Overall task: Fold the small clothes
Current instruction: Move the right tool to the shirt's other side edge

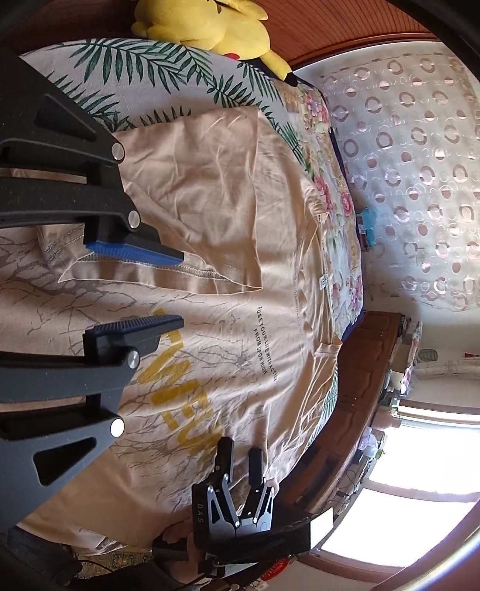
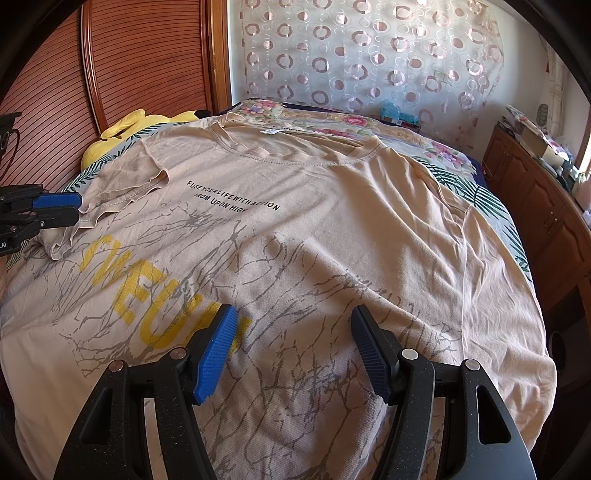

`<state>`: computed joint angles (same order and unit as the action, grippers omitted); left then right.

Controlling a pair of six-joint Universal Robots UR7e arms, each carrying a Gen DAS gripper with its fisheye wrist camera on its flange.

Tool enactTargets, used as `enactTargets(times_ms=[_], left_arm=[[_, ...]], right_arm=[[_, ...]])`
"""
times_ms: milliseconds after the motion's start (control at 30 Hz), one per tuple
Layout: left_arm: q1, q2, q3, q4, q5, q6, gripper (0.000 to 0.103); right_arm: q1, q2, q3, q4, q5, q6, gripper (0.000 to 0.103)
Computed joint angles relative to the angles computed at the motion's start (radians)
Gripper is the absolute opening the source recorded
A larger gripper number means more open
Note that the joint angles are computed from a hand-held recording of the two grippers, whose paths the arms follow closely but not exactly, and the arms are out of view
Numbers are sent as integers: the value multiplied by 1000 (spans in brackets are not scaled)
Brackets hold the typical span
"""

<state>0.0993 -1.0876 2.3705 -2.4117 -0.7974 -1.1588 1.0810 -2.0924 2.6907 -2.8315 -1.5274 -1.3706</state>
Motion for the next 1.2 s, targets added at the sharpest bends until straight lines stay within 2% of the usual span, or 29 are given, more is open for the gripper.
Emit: enactTargets(times_ms=[200,300,333,400,433,500,633,767,900,1033,1200], left_arm=[[-11,3,-13,27,22,-21,46],[-13,12,-18,28,27,-23,77],[-15,13,-13,10,30,-22,81],[-14,11,-3,-28,26,-22,82],[-15,11,-4,-20,29,-32,82],[-17,15,-9,-7,34,-47,82],[-24,21,-11,-6,41,-65,82],[-43,28,-12,-1,52,-92,82],[-61,38,-18,-13,70,-96,82],[-79,59,-30,-36,91,-82,82],[-90,77,-48,-56,108,-60,82]], right_arm=[[-2,-5,3,3,1,-3,66],[-6,-19,7,13,4,-6,67],[-8,-27,10,19,5,-8,67],[-14,-42,13,32,11,-12,67],[4,-36,21,6,-16,9,67],[3,34,-15,-12,-1,5,67],[-40,-26,-31,88,47,-11,67],[-156,-169,-56,243,172,-64,67],[-332,-294,-113,418,327,-132,67],[-487,-320,-171,461,438,-169,67],[-574,-229,-237,364,465,-120,67]])
